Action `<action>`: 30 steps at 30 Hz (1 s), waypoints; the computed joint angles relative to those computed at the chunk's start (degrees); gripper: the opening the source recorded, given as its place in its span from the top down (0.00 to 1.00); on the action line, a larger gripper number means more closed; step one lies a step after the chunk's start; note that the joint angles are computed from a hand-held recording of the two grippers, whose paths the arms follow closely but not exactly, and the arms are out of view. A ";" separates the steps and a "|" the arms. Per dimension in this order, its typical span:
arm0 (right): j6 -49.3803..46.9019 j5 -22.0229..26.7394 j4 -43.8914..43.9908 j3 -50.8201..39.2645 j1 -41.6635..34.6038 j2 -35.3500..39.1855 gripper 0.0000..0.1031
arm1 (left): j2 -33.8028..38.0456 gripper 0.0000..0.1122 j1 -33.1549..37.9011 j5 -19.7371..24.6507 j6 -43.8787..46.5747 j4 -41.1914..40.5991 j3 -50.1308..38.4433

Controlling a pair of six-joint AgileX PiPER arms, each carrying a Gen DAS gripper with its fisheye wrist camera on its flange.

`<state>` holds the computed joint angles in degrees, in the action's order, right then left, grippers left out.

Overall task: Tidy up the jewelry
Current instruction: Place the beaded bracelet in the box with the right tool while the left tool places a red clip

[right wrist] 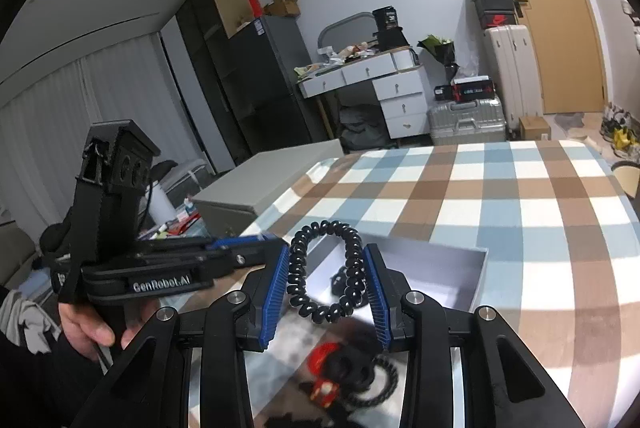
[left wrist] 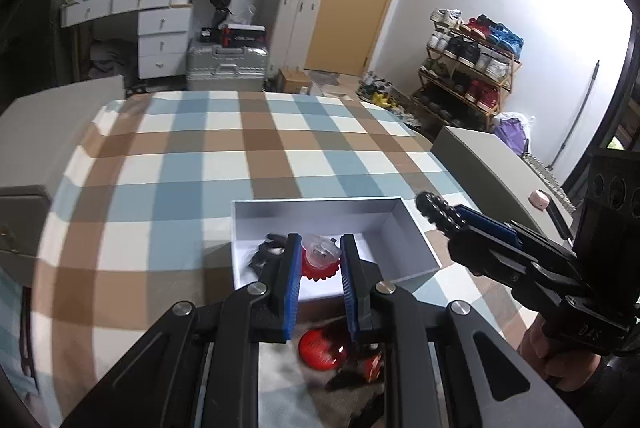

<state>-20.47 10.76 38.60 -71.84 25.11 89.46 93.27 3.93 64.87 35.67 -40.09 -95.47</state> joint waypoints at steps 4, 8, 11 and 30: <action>-6.82 1.67 6.74 -3.13 -2.37 2.71 0.64 | 3.65 0.88 -2.05 0.38 -2.49 0.98 -3.93; -7.37 4.95 7.92 -6.42 -4.41 6.00 0.64 | 5.78 0.88 -3.51 0.94 -3.45 1.41 -5.88; -5.71 7.11 6.21 -8.66 -5.37 8.44 0.64 | 7.36 0.88 -4.37 1.49 -4.21 1.81 -6.99; -6.30 12.26 8.51 -11.38 -8.38 13.82 0.57 | 10.92 0.88 -5.55 3.09 -6.08 2.25 -8.89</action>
<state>-26.77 23.02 47.11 -83.22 16.73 103.29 104.19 -1.62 67.96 29.59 -37.84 -104.36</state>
